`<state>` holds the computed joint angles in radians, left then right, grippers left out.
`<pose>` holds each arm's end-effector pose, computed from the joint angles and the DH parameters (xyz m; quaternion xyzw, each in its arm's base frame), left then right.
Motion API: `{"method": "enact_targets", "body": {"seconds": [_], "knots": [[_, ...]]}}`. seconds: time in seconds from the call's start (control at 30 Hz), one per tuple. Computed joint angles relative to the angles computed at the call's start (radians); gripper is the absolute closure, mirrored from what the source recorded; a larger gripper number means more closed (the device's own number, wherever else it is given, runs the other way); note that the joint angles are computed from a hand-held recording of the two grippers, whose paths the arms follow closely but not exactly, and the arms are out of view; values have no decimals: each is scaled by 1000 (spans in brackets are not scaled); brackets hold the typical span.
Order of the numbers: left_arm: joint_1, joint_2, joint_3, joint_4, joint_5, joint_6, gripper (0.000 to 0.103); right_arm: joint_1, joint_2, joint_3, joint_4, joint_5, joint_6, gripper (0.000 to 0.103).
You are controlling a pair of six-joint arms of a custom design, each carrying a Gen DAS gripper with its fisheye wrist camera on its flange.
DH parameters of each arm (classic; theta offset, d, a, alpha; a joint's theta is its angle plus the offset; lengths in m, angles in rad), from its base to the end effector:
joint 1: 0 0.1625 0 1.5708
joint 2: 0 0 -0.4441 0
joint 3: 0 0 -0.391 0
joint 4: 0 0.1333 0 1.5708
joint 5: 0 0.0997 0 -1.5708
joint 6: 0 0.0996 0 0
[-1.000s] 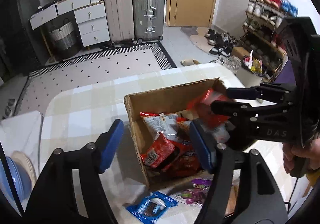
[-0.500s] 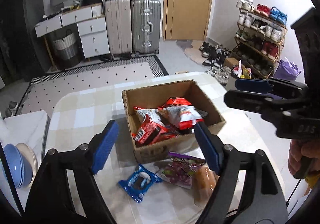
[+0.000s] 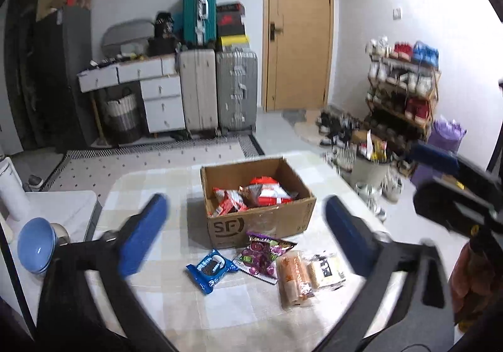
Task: Organize snacks
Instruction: 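Withdraw both tools from the box back toward the remaining snacks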
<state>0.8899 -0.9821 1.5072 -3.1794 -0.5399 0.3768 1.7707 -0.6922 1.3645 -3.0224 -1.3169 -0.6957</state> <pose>-0.2561 -0.6636 0.4000 0.1567 0.7719 -0.5074 0.3495 0.3113 -0.7394 0.2039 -0.4407 0.8063 -0.3940 0.0211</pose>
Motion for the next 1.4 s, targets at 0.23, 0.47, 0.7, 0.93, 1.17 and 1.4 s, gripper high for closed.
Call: {"method": "enact_targets", "body": {"seconds": [0.23,0.47,0.7,0.93,1.17,1.4], "knots": [[-67,-49,166,-253,59,91,1,-49,-24,126,-156,45,90,1],[-50,-84,320,-406,53,38,1,-82,-1,194,-294,11,52,1],[59,-54,409,-517,-15,-21,1,-132,44,245,-424,28,-8,1],[152,40,364,-597,-32,70,1,-157,98,210,-407,6,-23,1],[186,94,319,-633,-62,145,1,-173,129,185,-404,2,-12,1],[184,103,300,-580,-42,137,1,-175,131,169,-379,-26,21,1]]}}
